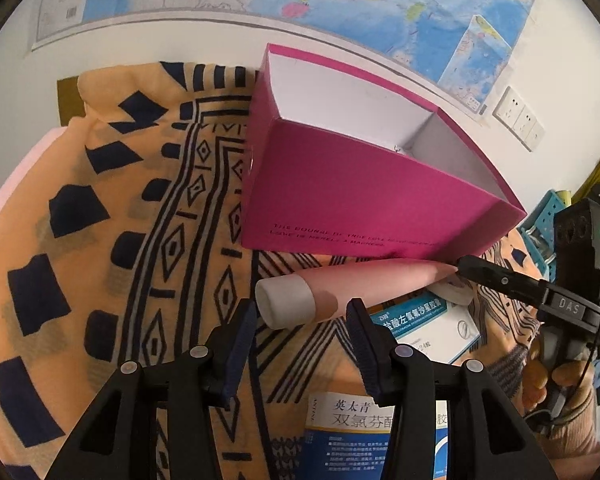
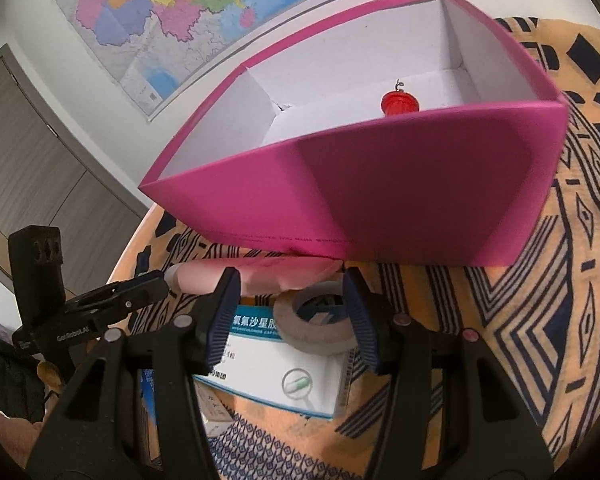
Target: Organize rigid objects
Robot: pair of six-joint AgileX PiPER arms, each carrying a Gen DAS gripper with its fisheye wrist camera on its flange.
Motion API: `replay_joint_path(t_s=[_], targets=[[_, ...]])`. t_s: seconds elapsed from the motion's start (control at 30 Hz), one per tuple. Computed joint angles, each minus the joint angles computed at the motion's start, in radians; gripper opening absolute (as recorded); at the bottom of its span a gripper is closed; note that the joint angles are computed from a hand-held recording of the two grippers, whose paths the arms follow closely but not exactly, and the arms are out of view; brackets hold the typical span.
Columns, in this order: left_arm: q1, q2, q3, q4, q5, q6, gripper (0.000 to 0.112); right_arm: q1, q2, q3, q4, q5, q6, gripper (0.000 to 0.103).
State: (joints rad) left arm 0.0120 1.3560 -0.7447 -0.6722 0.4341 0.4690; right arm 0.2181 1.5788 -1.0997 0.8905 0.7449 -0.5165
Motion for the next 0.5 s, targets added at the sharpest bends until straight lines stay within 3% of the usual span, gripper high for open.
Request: replay_joint_path(t_s=[0.2,0.5], targets=[[0.002,0.034,-0.019,-0.028,0.017,0.028,0.051,0.018,0.019,-0.010,-0.003,-0.002,-0.006,0.055],[-0.037,0.042,-0.026,0.010,-0.004,0.002,0.051,0.018,0.028,0.002,0.009,-0.018,-0.020,0.046]])
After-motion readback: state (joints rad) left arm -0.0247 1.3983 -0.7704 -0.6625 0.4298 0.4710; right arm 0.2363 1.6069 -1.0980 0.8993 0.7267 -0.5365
